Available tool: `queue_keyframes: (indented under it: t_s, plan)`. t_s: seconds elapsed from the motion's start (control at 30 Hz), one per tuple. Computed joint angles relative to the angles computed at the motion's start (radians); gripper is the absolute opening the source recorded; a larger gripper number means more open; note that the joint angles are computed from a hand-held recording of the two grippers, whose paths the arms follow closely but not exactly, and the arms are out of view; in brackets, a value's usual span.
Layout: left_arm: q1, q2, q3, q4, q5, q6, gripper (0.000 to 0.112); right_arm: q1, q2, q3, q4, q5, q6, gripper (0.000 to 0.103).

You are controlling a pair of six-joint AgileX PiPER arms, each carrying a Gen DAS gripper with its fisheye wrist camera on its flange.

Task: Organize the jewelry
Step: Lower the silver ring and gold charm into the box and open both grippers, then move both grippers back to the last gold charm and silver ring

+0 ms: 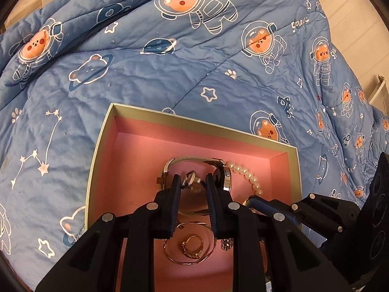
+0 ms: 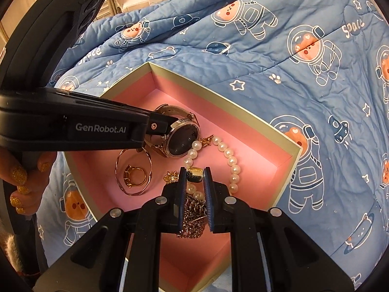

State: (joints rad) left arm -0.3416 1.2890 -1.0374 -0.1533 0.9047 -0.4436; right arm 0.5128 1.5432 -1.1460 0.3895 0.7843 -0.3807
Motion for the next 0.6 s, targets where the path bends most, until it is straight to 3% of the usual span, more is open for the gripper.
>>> queue_keyframes:
  t_s: [0.13,0.2,0.27,0.33,0.53,0.6]
  plan:
    - [-0.007,-0.012,-0.005,0.017,0.009,-0.009,0.021,-0.003,-0.006,0.013,0.006,-0.010,-0.014,0.015]
    - [-0.014,-0.022,-0.010,0.038,0.019,-0.023,0.028,-0.008,-0.013,0.020,0.023,-0.010,-0.032,0.018]
    - [-0.019,-0.039,-0.010,0.054,0.025,-0.030,0.033,-0.010,-0.029,0.033,0.039,-0.020,-0.050,0.040]
    - [-0.017,-0.059,-0.009,0.059,0.030,-0.028,0.039,-0.011,-0.053,0.052,0.051,-0.041,-0.061,0.048]
    - [-0.063,-0.159,0.010,0.122,0.039,-0.081,0.052,-0.021,-0.134,0.100,0.077,-0.057,-0.063,0.048]
    - [-0.142,-0.213,0.029,0.223,0.039,-0.167,0.066,-0.024,-0.192,0.140,0.086,-0.067,-0.066,0.048]
